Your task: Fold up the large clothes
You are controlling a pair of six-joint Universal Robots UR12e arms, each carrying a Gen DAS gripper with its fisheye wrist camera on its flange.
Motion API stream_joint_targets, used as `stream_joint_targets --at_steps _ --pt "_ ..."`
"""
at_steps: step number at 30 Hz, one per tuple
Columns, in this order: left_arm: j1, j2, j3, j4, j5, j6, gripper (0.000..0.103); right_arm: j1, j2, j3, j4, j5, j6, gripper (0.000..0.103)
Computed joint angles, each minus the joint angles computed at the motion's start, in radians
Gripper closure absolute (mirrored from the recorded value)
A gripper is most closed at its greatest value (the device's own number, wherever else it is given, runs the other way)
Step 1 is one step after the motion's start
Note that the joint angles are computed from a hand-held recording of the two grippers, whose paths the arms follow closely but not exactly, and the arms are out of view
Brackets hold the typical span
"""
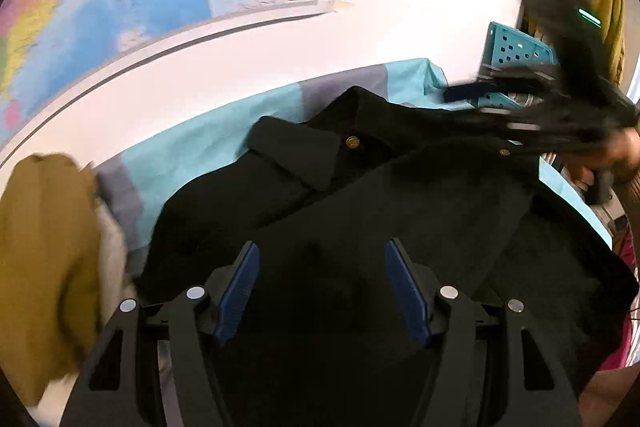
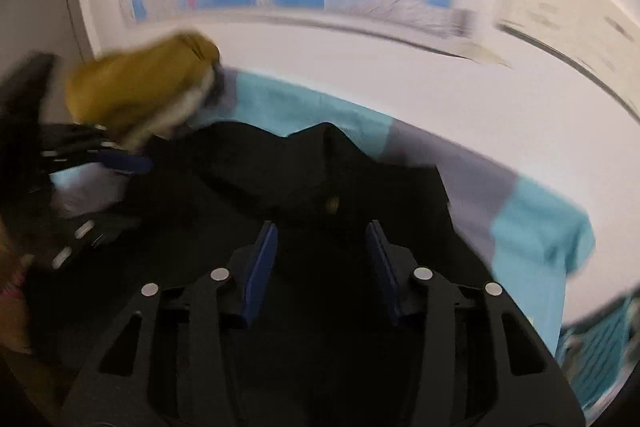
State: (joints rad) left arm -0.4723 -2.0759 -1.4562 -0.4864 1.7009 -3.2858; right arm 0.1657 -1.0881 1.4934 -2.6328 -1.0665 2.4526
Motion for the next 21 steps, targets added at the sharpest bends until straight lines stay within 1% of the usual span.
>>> stream_joint_targets --at_steps 1,4,5,6,7,8,10,12,13,14,15,17,18,21 --pt "0.001 -0.011 0.015 -0.007 -0.002 0.003 0.04 0.015 0.021 -0.036 0.043 -0.027 -0.033 0.058" --pt "0.012 -0.045 0.062 -0.037 -0.022 0.007 0.04 0.052 0.094 -0.151 0.164 -0.091 -0.099 0.057" --pt "0.017 -0.056 0.078 -0.051 -0.025 0.003 0.04 0.056 0.105 -0.165 0.185 -0.097 -0.114 0.056" --pt "0.021 -0.062 0.086 -0.06 -0.031 0.001 0.04 0.063 0.122 -0.192 0.228 -0.112 -0.156 0.055" --pt "0.025 -0.066 0.093 -0.067 -0.041 -0.001 0.04 0.067 0.129 -0.202 0.249 -0.12 -0.182 0.051" --pt "0.03 -0.072 0.101 -0.077 -0.048 -0.008 0.04 0.07 0.136 -0.219 0.294 -0.125 -0.225 0.042" --pt "0.034 -0.076 0.106 -0.087 -0.057 -0.02 0.04 0.073 0.148 -0.241 0.347 -0.151 -0.281 0.04" --pt "0.037 -0.076 0.102 -0.087 -0.063 -0.023 0.04 0.071 0.159 -0.261 0.393 -0.149 -0.308 0.038" --pt "0.038 -0.075 0.099 -0.088 -0.064 -0.023 0.04 0.069 0.161 -0.266 0.408 -0.142 -0.313 0.04" --pt "0.039 -0.073 0.094 -0.088 -0.063 -0.025 0.04 0.067 0.162 -0.267 0.406 -0.128 -0.312 0.053" --pt "0.04 -0.072 0.091 -0.087 -0.063 -0.03 0.04 0.065 0.163 -0.268 0.407 -0.12 -0.311 0.075" --pt "0.043 -0.066 0.082 -0.086 -0.064 -0.042 0.039 0.057 0.159 -0.263 0.386 -0.096 -0.286 0.09" --pt "0.043 -0.064 0.079 -0.084 -0.063 -0.046 0.039 0.053 0.154 -0.254 0.37 -0.085 -0.276 0.094" --pt "0.045 -0.058 0.071 -0.077 -0.052 -0.05 0.039 0.056 0.129 -0.201 0.254 -0.107 -0.268 0.095"
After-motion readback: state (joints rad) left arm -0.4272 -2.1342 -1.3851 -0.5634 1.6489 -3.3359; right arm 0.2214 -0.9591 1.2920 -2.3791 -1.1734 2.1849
